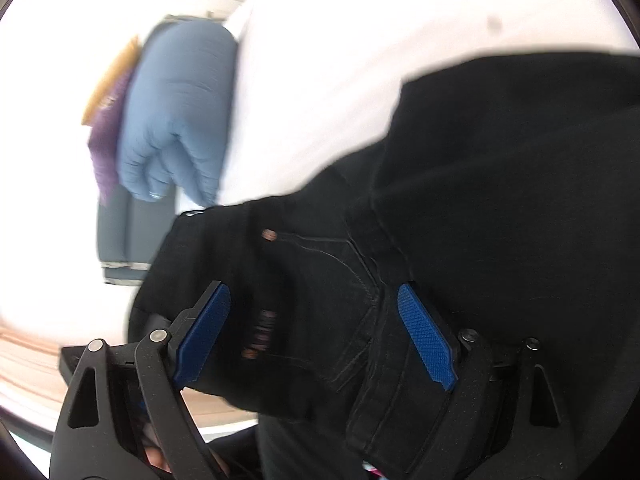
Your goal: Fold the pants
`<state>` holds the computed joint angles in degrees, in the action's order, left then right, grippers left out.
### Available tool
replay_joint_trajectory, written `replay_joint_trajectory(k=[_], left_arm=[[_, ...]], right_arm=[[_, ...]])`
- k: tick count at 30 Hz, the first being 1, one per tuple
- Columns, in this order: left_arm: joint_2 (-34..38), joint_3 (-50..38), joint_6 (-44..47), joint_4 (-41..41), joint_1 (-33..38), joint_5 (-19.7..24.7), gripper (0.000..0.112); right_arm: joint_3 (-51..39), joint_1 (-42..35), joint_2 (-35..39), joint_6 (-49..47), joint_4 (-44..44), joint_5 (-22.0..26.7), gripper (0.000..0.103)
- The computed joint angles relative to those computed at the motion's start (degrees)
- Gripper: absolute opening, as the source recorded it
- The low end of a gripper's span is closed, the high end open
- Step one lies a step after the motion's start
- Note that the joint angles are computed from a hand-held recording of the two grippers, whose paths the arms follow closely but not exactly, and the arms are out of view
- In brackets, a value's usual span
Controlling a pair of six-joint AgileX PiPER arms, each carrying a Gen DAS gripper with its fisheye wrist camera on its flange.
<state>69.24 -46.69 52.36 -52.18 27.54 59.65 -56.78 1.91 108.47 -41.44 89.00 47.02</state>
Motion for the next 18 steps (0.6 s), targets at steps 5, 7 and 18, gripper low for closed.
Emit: replay_joint_trajectory(k=[5,7,18], left_arm=[[-6.2,6.1,-7.0,8.3,-18.6,-12.7,0.017],[-7.6,8.2,-10.0,12.3,-25.1,-17.5,0.017],[-8.9,14.4,-22.7,28.3,-41.5,-28.4,0.017]], right_arm=[[-0.4,-5.1,-1.0,-1.2,-3.1,7.3,0.086],[0.4,-6.8,-0.7,-2.2,-1.9,9.8,0.086],[-2.2,-9.6,0.9,-3.8,-3.4,16.9,0.086]])
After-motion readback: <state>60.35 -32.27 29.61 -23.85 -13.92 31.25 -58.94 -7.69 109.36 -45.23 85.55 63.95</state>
